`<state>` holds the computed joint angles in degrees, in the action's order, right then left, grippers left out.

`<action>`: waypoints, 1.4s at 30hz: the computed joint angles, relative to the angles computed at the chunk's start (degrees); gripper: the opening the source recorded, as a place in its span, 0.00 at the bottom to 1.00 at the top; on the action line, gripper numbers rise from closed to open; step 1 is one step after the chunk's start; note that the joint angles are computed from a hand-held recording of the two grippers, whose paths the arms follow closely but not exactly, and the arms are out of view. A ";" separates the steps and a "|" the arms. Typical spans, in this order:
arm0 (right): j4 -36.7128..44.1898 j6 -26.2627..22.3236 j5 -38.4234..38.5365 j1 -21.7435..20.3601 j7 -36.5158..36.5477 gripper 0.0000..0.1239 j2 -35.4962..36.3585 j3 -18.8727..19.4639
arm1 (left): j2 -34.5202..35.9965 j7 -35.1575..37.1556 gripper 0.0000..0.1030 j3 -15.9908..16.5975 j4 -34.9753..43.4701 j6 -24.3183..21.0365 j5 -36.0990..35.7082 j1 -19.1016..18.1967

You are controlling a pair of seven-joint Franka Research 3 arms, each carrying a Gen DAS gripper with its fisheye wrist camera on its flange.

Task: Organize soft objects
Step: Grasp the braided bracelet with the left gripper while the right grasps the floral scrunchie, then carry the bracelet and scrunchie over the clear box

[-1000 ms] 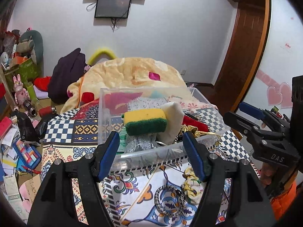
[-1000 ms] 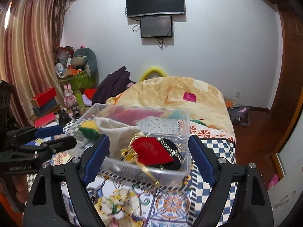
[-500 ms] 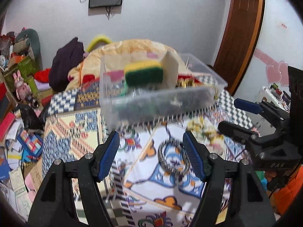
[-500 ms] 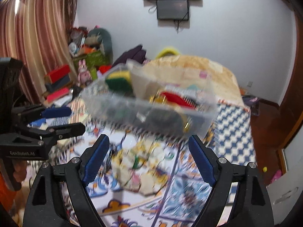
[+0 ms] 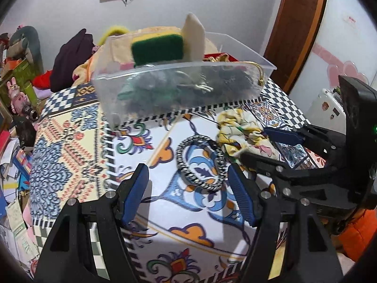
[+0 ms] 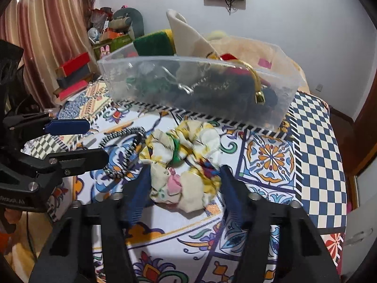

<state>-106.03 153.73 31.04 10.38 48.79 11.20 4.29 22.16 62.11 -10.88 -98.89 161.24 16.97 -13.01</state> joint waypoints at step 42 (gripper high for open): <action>4.93 8.19 19.59 -1.19 -12.77 0.14 -3.30 -0.15 | -3.03 -24.21 0.22 10.76 3.27 8.79 25.08 -4.91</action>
<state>-101.10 161.92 50.63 9.18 36.01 7.90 4.14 19.13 37.90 -0.12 -95.63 170.04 42.05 -17.92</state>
